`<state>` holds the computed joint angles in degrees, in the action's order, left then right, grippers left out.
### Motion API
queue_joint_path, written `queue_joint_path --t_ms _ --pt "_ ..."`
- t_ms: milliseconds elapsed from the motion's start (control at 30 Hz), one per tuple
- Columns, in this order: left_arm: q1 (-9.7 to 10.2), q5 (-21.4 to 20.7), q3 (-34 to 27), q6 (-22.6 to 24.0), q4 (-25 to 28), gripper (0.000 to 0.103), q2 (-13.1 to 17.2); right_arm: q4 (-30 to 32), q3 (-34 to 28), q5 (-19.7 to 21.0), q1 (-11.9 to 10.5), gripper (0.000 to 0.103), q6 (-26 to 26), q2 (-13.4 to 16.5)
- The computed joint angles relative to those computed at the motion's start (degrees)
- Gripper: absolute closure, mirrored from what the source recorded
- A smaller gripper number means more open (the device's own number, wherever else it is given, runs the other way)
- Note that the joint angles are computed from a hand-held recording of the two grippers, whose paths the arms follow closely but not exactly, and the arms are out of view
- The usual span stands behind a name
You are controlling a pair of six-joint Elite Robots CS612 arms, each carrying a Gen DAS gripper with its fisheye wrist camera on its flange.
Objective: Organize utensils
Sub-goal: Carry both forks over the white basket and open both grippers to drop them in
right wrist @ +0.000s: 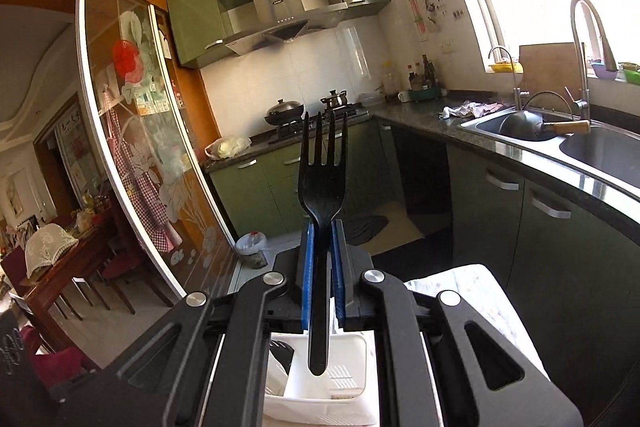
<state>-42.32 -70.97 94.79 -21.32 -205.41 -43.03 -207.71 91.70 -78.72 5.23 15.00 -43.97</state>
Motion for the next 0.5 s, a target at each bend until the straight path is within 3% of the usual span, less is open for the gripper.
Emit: queue_joint_path --t_ms 200,267,333,500 --pt "-0.75 -1.6 2.5 -0.3 4.2 0.081 -2.0 1.8 0.4 0.9 0.2 0.093 -1.6 1.8" --pt "-0.81 -2.8 2.9 -0.9 7.0 0.079 -2.6 1.1 1.3 1.6 0.1 0.088 -2.0 1.8" --pt "-0.95 -3.6 3.3 -1.7 9.6 0.077 -3.2 0.1 2.6 1.9 0.0 0.083 -2.4 1.6" --pt "-1.2 -6.7 3.5 -3.4 18.7 0.076 -4.5 -2.8 7.5 4.8 -0.9 0.083 -2.3 -0.5"
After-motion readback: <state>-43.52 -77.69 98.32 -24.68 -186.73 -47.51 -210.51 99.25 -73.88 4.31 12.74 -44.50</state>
